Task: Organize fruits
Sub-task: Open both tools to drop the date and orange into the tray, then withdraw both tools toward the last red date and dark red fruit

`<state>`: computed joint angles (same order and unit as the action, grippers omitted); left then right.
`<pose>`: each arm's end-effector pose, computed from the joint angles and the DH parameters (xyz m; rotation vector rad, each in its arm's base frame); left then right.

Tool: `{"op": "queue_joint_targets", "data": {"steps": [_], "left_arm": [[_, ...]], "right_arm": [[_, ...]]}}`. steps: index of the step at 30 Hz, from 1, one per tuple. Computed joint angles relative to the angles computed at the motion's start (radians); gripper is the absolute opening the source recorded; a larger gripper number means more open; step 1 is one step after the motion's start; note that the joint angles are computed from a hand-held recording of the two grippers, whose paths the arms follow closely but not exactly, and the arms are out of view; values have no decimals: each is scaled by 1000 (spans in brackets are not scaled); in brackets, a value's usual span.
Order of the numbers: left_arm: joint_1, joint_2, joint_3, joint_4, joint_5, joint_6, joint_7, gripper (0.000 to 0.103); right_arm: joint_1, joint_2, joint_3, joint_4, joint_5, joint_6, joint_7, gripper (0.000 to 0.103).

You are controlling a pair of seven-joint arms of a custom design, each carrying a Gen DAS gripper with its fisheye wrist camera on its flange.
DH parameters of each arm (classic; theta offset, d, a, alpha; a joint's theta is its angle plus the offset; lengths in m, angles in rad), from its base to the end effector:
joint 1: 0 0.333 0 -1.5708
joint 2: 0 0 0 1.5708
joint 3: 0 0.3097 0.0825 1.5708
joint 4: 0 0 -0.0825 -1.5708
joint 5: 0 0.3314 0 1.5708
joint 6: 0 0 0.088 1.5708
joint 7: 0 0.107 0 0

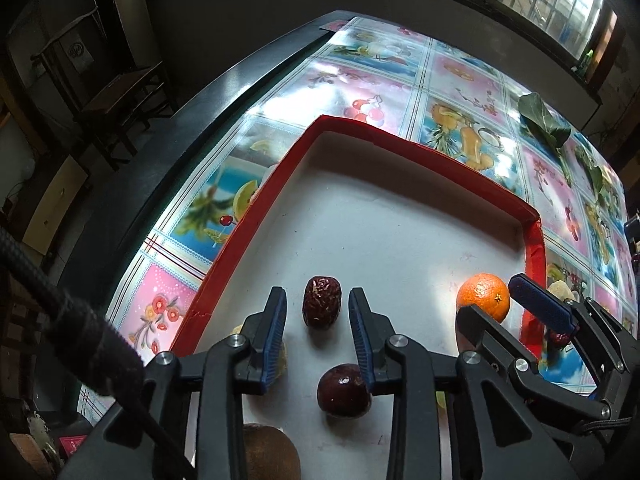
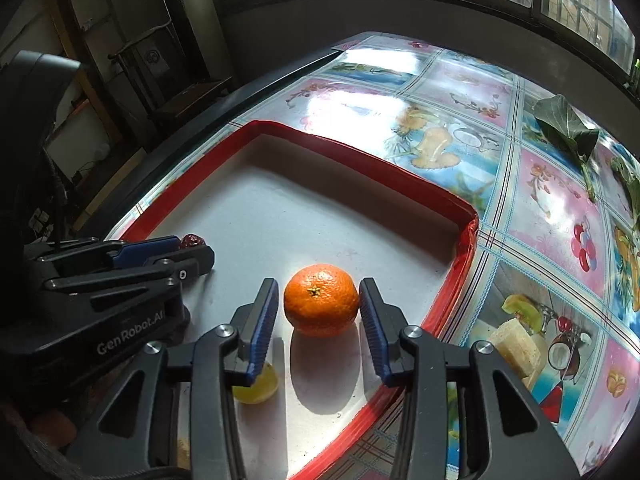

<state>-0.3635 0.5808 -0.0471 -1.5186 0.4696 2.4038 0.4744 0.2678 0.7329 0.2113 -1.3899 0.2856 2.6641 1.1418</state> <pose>0.6300 -0.2639 0.3759 -2.2996 1.5313 -0.4068 0.6641 0.2875 0.3637 -2.2295 1.1809 -0.1848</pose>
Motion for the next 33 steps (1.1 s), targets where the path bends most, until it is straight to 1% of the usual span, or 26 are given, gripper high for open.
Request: {"op": "queue_joint_targets", "data": {"steps": [1, 3, 6, 9, 11, 14, 15, 16, 17, 18, 20, 21, 24, 25, 26, 28, 29, 31, 33], "left_arm": [[-3, -15, 4, -17, 6, 10, -12, 49], [-17, -48, 13, -52, 31, 23, -48, 60], [-31, -85, 13, -93, 69, 41, -99, 60], [-27, -114, -4, -139, 80, 87, -127, 61], [-30, -123, -11, -153, 86, 110, -145, 61], [-52, -137, -11, -171, 117, 138, -186, 62], [-63, -144, -6, -183, 137, 163, -218, 63], [-78, -150, 3, -193, 167, 183, -256, 65], [-98, -152, 13, -191, 205, 189, -292, 67], [-117, -152, 20, -186, 242, 183, -321, 70], [-148, -152, 23, -174, 312, 169, -368, 74], [-154, -146, 17, -168, 338, 179, -380, 75], [-147, -122, -8, -160, 361, 266, -375, 76], [-143, -109, -19, -152, 347, 284, -354, 76], [-140, -93, -34, -138, 319, 285, -315, 76], [-151, -61, -53, -92, 265, 245, -233, 76], [-162, -46, -54, -72, 247, 224, -203, 76], [-186, -31, -47, -58, 233, 232, -180, 76], [-191, -15, -59, -43, 192, 241, -137, 76]], "right_arm": [[-8, -12, 6, -18, 9, 15, -7, 55], [-32, -41, 28, -60, 37, 41, -29, 55], [-92, -105, 77, -157, 114, 91, -85, 55], [-163, -177, 127, -267, 220, 140, -158, 55], [-204, -223, 148, -335, 297, 164, -208, 56], [-251, -288, 155, -427, 415, 195, -277, 58], [-266, -309, 158, -458, 462, 210, -306, 58], [-278, -330, 158, -488, 509, 230, -329, 58], [-297, -352, 167, -520, 572, 250, -367, 58], [-317, -371, 175, -545, 631, 259, -406, 58], [-336, -410, 164, -591, 714, 267, -449, 59], [-342, -427, 156, -611, 750, 271, -469, 59], [-343, -465, 117, -658, 819, 273, -504, 61], [-340, -475, 103, -671, 838, 275, -514, 61], [-338, -484, 92, -681, 860, 276, -529, 61], [-332, -500, 65, -701, 896, 271, -551, 61], [-328, -509, 51, -710, 914, 270, -561, 61], [-323, -522, 26, -730, 956, 261, -593, 61], [-310, -534, -2, -750, 979, 259, -606, 61]]}}
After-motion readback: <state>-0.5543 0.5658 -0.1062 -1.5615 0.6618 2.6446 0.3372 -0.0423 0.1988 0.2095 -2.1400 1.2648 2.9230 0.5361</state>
